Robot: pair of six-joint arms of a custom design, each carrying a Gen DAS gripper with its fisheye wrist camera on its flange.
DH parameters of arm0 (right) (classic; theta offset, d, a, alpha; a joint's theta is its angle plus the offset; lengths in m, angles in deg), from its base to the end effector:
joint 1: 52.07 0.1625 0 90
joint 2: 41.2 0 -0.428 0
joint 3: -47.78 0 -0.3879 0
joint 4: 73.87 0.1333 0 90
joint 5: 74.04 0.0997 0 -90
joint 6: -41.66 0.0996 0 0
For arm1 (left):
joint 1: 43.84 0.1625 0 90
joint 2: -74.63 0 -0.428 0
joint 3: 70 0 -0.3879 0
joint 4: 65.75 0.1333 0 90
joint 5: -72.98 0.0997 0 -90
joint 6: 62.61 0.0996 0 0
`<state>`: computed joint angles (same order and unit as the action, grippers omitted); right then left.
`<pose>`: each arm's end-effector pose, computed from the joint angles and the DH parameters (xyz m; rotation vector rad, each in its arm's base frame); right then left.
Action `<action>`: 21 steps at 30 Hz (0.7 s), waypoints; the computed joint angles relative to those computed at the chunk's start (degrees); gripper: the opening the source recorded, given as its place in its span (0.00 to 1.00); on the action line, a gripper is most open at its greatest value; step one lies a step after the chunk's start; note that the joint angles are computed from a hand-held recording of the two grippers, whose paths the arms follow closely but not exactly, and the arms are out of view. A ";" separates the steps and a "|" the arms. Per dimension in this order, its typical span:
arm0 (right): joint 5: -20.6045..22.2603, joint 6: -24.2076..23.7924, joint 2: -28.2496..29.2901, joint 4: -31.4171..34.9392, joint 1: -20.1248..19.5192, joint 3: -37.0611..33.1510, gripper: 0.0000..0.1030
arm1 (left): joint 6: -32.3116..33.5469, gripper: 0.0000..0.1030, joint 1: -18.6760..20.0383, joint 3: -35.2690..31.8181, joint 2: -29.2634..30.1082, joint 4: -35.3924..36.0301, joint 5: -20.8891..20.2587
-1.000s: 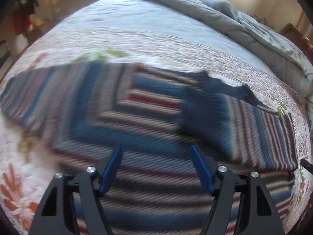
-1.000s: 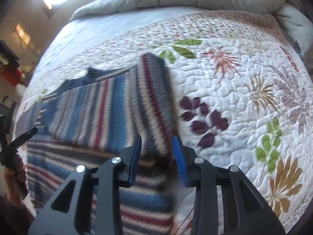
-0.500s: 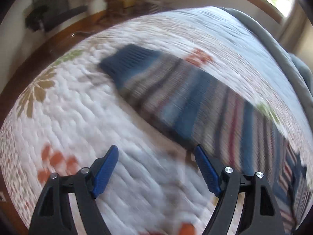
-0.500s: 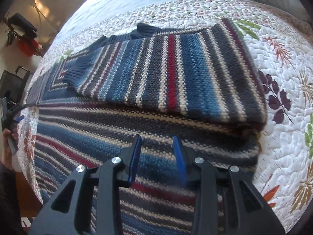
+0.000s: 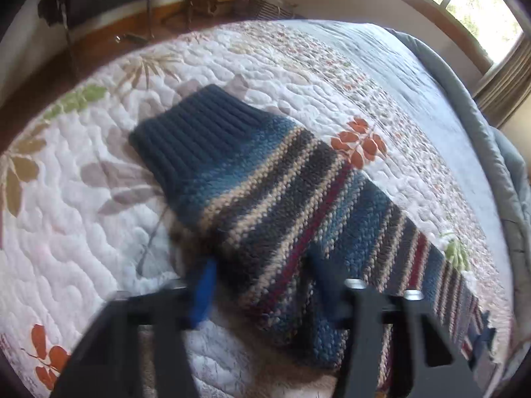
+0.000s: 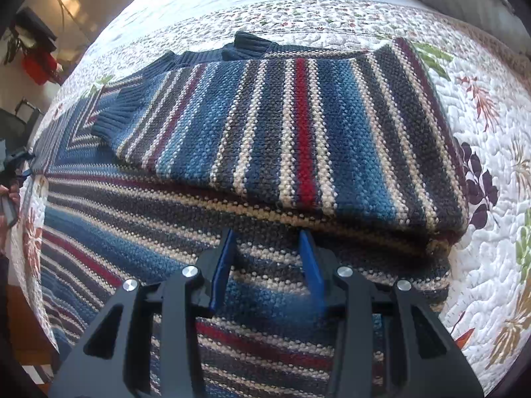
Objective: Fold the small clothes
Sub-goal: 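Fold the held sleeve across the sweater body with the left gripper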
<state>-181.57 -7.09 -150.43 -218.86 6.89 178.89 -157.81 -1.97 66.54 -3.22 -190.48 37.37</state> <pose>-0.0942 -0.3569 0.3970 0.2742 -2.5117 0.3260 -0.1245 -0.3993 0.1560 -0.6860 2.2007 -0.9647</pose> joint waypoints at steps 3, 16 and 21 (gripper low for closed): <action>1.07 -0.43 -0.70 0.76 -0.76 -0.03 0.38 | -2.40 0.14 -1.29 -0.64 0.36 1.59 0.83; 9.25 -5.54 -9.03 10.66 -8.88 -1.30 0.38 | 3.60 0.12 -16.84 -13.83 17.63 3.82 9.66; 12.66 -8.69 -11.62 13.38 -12.72 -1.94 0.39 | 17.85 0.12 -19.89 -20.18 29.35 -10.78 7.44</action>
